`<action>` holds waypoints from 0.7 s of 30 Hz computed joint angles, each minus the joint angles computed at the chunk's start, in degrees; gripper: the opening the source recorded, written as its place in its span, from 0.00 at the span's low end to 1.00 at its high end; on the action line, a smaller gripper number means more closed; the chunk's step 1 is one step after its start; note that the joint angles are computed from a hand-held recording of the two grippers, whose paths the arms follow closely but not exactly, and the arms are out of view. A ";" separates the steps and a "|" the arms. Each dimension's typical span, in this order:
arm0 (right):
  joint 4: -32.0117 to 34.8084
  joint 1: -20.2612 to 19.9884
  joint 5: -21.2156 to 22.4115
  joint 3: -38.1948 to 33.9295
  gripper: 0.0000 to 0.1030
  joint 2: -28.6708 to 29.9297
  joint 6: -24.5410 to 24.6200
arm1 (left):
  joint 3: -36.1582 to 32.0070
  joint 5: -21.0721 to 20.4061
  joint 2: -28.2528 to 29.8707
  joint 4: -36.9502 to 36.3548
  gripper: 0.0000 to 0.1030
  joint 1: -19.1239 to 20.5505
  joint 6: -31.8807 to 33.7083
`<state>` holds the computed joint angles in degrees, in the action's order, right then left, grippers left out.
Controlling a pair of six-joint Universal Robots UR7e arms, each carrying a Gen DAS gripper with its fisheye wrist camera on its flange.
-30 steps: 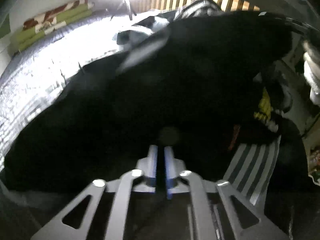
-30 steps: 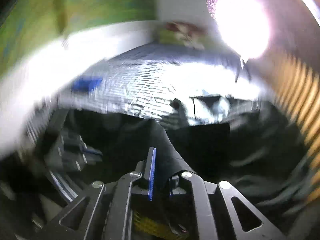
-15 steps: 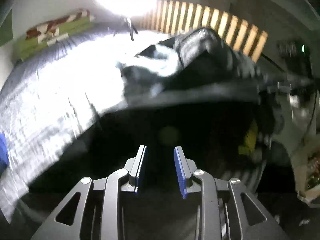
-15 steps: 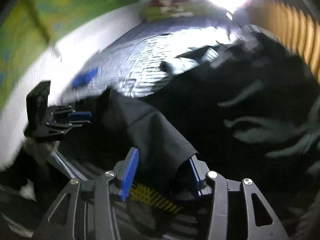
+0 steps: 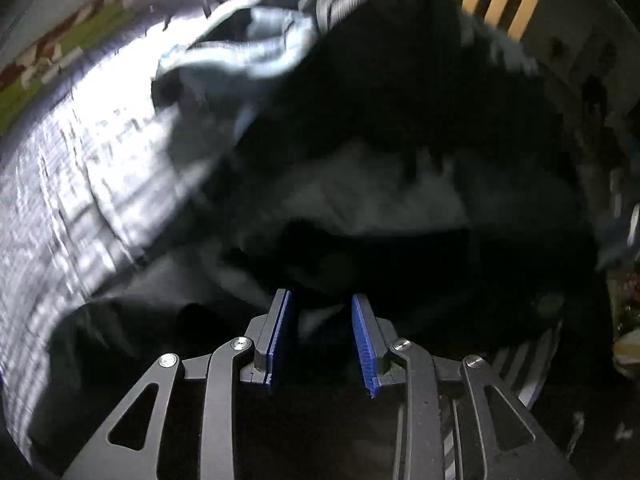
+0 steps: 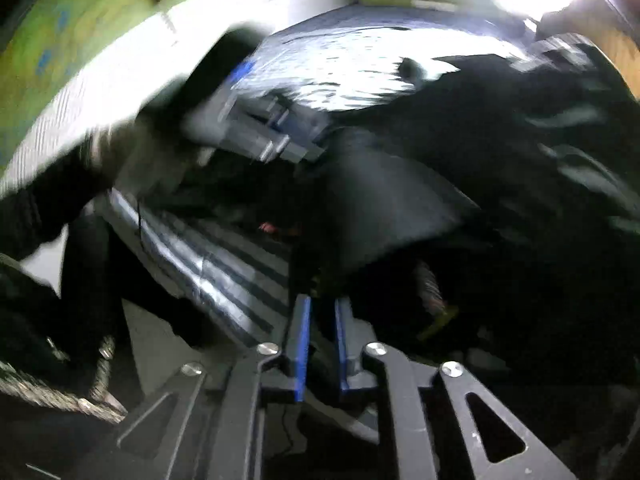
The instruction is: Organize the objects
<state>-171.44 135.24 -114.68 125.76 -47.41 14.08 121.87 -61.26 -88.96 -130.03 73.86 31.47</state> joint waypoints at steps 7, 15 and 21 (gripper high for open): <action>-9.83 -6.28 3.60 1.72 0.41 -1.67 6.96 | 1.27 -0.25 -1.47 -0.54 0.32 0.38 -0.08; -2.05 -5.95 0.11 -7.15 0.33 4.52 4.08 | 2.33 -1.07 -1.87 -2.48 0.31 0.91 0.34; 2.67 -3.11 -12.94 -14.94 0.01 6.83 -0.29 | 2.73 -2.73 -9.28 -2.60 0.31 0.89 0.76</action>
